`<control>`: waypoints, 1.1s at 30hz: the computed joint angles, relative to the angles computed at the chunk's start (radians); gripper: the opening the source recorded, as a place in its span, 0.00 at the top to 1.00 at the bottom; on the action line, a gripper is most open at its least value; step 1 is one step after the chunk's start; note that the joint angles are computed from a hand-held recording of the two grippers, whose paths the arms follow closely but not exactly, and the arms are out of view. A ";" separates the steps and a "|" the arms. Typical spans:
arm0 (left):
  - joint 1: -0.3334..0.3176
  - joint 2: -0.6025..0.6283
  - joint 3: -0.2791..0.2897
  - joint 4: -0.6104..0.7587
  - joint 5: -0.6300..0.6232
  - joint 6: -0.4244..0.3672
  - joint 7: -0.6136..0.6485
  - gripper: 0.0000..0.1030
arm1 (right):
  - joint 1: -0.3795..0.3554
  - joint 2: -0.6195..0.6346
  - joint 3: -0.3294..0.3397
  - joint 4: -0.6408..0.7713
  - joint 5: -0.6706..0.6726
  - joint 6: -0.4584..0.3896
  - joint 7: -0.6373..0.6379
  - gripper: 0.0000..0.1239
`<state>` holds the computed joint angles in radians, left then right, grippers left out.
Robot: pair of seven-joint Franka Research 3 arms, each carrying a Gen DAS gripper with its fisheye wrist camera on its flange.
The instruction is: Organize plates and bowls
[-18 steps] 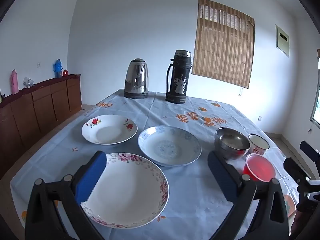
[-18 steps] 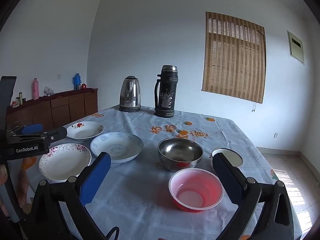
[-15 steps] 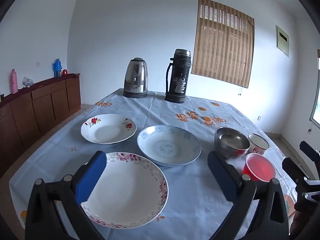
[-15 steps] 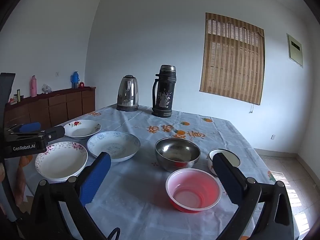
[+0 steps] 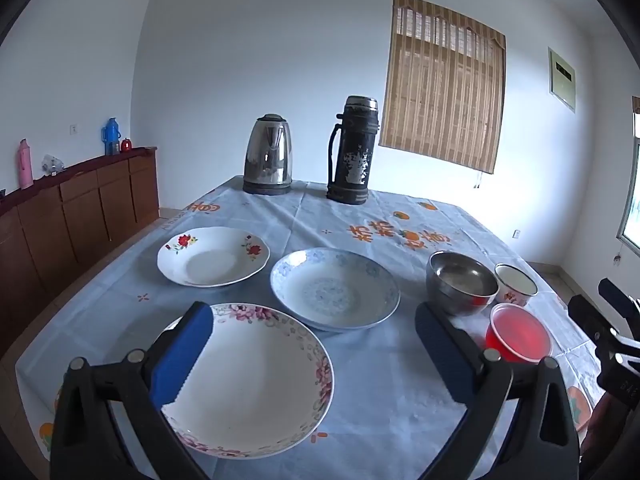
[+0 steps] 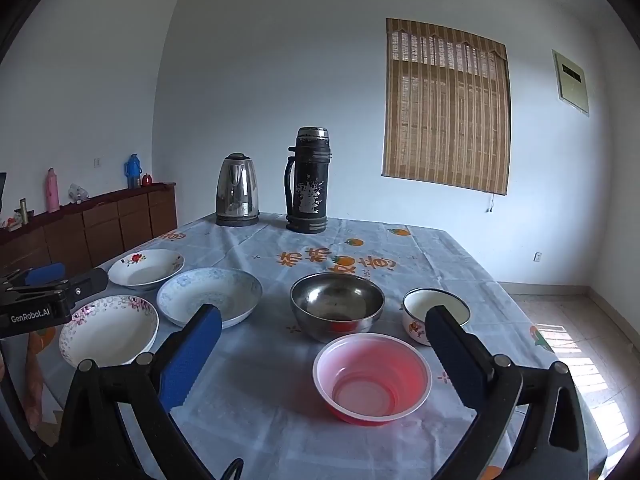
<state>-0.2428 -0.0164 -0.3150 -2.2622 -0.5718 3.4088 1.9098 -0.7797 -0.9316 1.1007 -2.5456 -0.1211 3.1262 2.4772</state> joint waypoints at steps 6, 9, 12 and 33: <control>-0.017 0.011 0.002 0.019 -0.082 -0.001 0.077 0.00 | -0.021 -0.021 0.023 0.014 0.007 -0.006 0.006 0.17; -0.034 0.012 0.015 0.026 -0.110 -0.004 0.103 0.00 | -0.022 -0.024 0.024 0.016 0.007 -0.008 0.014 0.17; -0.043 0.010 0.033 0.017 -0.064 -0.004 0.060 0.00 | -0.022 -0.029 0.024 0.009 0.009 0.003 0.022 0.17; -0.030 0.008 0.033 0.005 0.005 -0.001 -0.001 0.00 | -0.042 -0.042 0.070 0.024 -0.002 0.002 -0.011 0.17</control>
<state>-0.2733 -0.0082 -0.2822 -2.2573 -0.5667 3.4076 1.9085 -0.8219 -0.9736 1.1704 -2.5216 -0.1228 3.1287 2.4666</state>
